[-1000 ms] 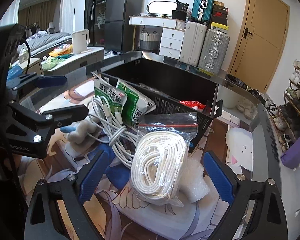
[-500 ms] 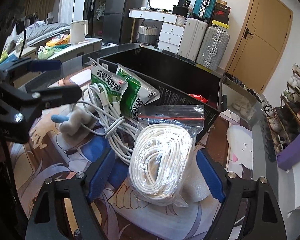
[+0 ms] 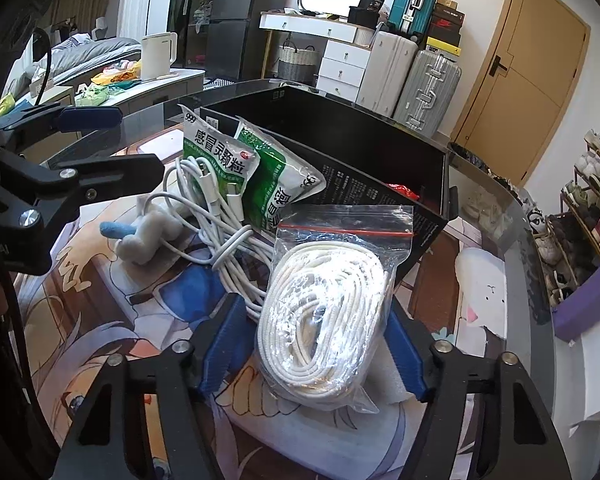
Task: Organize soft objects
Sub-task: 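Close the right tool on the white rope bag, then lift the white rope bag up with the right tool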
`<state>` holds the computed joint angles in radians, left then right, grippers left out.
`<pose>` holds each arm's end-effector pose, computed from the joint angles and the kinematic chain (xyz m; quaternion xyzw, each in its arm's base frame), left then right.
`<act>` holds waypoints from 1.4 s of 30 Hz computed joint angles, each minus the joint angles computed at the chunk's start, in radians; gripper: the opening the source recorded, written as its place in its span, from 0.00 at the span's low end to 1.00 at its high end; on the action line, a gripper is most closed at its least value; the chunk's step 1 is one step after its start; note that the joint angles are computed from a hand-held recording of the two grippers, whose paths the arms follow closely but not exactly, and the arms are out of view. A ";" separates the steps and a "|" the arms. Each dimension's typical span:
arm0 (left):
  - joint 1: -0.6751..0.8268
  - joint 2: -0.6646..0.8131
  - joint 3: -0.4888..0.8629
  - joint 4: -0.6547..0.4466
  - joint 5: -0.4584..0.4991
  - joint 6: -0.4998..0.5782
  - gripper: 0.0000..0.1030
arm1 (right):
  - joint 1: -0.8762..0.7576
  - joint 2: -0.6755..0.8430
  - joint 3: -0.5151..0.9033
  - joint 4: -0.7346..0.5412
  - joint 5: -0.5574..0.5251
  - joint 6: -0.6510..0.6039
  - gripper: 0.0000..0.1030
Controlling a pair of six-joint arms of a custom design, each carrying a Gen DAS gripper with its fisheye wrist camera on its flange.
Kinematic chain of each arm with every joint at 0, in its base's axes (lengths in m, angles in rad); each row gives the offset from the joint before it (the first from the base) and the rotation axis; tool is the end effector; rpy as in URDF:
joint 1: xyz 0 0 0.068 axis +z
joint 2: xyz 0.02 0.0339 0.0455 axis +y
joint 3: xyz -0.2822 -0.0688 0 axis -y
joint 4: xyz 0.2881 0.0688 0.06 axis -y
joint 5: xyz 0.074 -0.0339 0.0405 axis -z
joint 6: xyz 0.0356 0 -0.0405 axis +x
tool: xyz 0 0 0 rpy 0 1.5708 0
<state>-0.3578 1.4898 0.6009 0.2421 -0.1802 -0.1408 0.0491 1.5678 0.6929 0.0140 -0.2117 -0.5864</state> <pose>0.2948 -0.1034 0.1432 0.0567 0.8906 -0.0315 0.4501 0.3201 0.0232 0.1305 -0.3262 0.8743 0.0038 0.3595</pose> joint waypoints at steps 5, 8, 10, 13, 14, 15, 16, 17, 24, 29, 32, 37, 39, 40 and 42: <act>0.001 -0.010 -0.003 -0.001 0.000 0.006 0.96 | -0.010 -0.010 0.000 -0.016 -0.012 -0.009 0.48; 0.003 -0.013 -0.005 -0.002 0.001 0.006 0.96 | -0.023 -0.018 0.008 -0.041 -0.037 -0.014 0.42; 0.004 -0.014 -0.005 -0.003 0.002 0.007 0.96 | -0.030 -0.022 0.015 -0.055 -0.049 -0.020 0.40; 0.004 -0.014 -0.005 -0.003 0.002 0.008 0.96 | -0.037 -0.033 0.019 -0.070 -0.064 -0.024 0.39; 0.005 -0.014 -0.005 -0.003 0.003 0.009 0.96 | -0.038 -0.039 0.016 -0.072 -0.071 -0.023 0.39; 0.006 -0.015 -0.005 -0.004 0.005 0.011 0.96 | -0.041 -0.046 0.013 -0.074 -0.076 -0.024 0.39; 0.005 -0.015 -0.005 -0.004 0.003 0.011 0.96 | -0.045 -0.052 0.013 -0.079 -0.081 -0.027 0.39; 0.007 -0.015 -0.006 -0.003 0.004 0.013 0.96 | -0.048 -0.060 0.013 -0.085 -0.087 -0.030 0.39; 0.006 -0.013 -0.004 -0.009 0.007 0.010 0.96 | -0.065 -0.116 0.004 -0.109 -0.115 -0.037 0.39; -0.005 -0.002 0.006 -0.026 0.013 0.009 0.96 | -0.104 -0.150 0.023 -0.155 -0.174 -0.040 0.37; -0.013 0.004 0.013 -0.036 0.016 0.013 0.96 | -0.138 -0.169 0.029 -0.179 -0.218 -0.040 0.36; -0.015 0.018 0.021 -0.049 0.032 0.007 0.96 | -0.182 -0.182 0.052 -0.214 -0.286 -0.026 0.22; -0.012 0.034 0.028 -0.052 0.043 -0.002 0.96 | -0.186 -0.179 0.056 -0.225 -0.291 -0.032 0.22; -0.013 0.039 0.030 -0.055 0.043 -0.005 0.96 | -0.180 -0.175 0.058 -0.228 -0.280 -0.035 0.22; -0.014 0.048 0.034 -0.057 0.040 -0.005 0.96 | -0.164 -0.158 0.062 -0.242 -0.253 -0.049 0.22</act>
